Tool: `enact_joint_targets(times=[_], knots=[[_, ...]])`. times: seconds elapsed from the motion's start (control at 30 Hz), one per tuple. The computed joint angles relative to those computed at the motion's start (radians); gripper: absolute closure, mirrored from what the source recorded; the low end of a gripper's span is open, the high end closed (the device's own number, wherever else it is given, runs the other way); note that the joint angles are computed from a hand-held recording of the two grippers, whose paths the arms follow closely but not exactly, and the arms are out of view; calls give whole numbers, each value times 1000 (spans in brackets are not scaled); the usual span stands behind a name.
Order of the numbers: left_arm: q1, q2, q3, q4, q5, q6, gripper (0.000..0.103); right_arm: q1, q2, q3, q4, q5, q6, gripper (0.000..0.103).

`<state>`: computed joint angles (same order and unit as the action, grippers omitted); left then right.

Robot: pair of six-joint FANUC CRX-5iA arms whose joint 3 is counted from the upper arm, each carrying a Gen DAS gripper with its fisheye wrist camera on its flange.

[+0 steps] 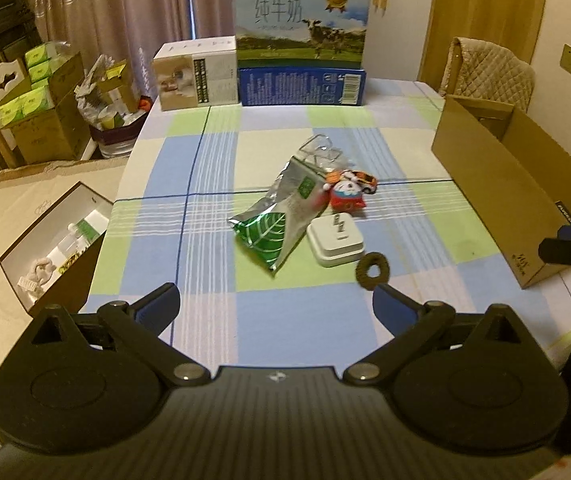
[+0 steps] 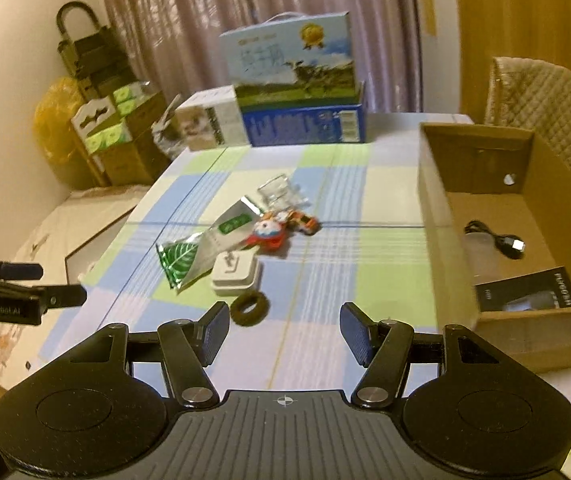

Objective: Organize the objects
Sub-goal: 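Withdraw both tools from the cardboard box back over the table, then grasp the brown hair tie with the right tool and lift it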

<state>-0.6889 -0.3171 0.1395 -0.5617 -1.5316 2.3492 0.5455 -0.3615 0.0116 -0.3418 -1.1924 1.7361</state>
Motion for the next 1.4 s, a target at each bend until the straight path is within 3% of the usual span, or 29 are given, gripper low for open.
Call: enact_joint_targets(times=[0.73, 0.97, 1.4], knots=[[234, -16, -144, 169, 183, -121, 1, 140, 88, -77, 66, 76, -40, 44], [301, -10, -183, 218, 234, -163, 1, 169, 127, -100, 73, 132, -49, 34], [402, 15, -230, 292, 337, -232, 1, 234, 198, -148, 126, 274, -16, 33]])
